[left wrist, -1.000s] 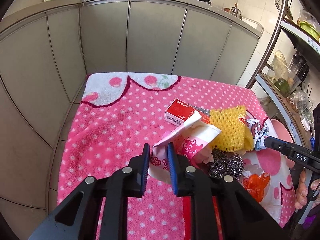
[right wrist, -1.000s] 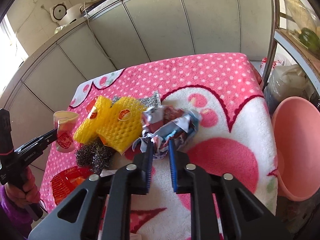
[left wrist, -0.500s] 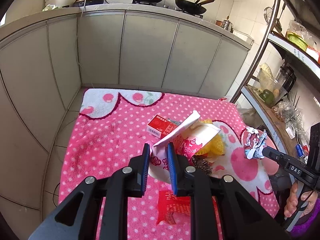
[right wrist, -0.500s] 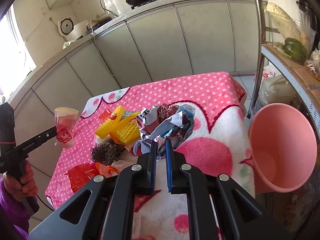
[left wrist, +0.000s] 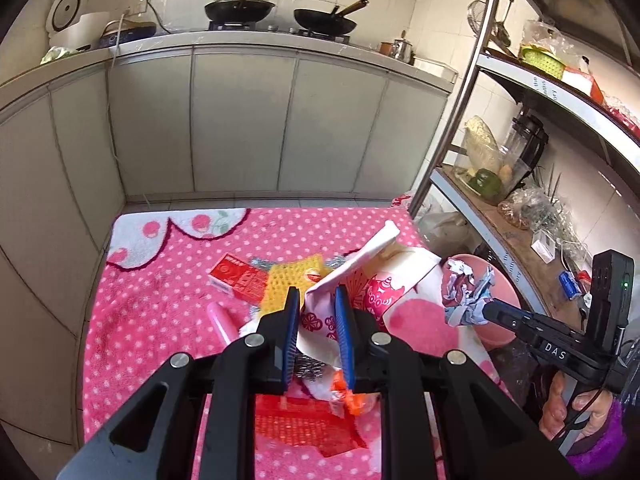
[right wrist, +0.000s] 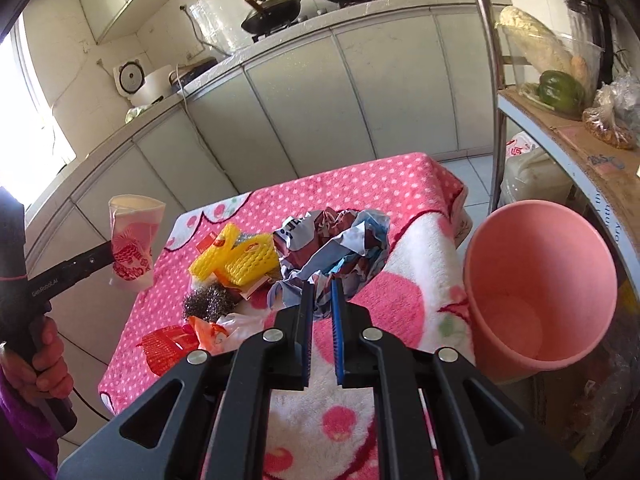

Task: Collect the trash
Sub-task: 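Carry the foil wrapper and paper cup with both tools over the pink bucket, then open both tools to drop the wrapper and cup into the pink bucket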

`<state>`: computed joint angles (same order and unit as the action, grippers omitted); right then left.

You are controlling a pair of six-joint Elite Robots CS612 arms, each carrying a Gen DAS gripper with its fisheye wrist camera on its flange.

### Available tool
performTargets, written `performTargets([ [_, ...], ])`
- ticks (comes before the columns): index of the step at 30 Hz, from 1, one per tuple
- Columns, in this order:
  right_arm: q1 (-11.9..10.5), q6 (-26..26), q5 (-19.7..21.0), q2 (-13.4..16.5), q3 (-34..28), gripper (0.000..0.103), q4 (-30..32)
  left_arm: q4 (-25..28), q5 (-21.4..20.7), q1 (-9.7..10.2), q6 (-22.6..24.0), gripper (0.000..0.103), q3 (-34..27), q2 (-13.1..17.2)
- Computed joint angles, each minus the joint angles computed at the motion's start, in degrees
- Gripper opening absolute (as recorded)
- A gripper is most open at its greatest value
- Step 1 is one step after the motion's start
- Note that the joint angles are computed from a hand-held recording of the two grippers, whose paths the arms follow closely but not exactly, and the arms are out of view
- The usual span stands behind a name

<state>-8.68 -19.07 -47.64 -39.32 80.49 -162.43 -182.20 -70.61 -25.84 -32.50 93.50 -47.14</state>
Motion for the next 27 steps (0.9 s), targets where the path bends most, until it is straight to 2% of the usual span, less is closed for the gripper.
performTargets([
  [3,-1.0,2.8,-1.5,-0.1,0.4,0.009,-3.5,1.1,-3.3,-0.56,2.3,0.017,-3.3,1.3],
  [7,-2.6,7.6,-5.7,0.5,-0.1,0.009,-7.7,3.9,-9.2,-1.20,4.3,0.017,-9.3,4.0],
  [12,-4.1,12.1,-10.7,2.2,-2.1,0.009,-8.3,9.6,-15.5,-2.45,5.4,0.017,-17.7,8.2],
  [17,-4.5,12.5,-13.9,3.8,-3.9,0.009,-5.4,16.9,-18.3,-3.56,5.8,0.017,-27.9,13.8],
  [20,-4.5,12.0,-15.6,4.6,-4.7,0.009,-3.5,21.8,-17.7,-3.94,6.1,0.017,-33.3,17.0],
  [24,-4.2,11.3,-17.5,5.7,-6.4,0.009,-1.3,29.2,-19.0,-3.79,3.8,0.017,-40.7,21.5],
  [27,-4.1,10.5,-18.7,6.4,-7.4,0.009,0.1,32.3,-18.6,-3.88,3.9,0.018,-43.7,23.5],
])
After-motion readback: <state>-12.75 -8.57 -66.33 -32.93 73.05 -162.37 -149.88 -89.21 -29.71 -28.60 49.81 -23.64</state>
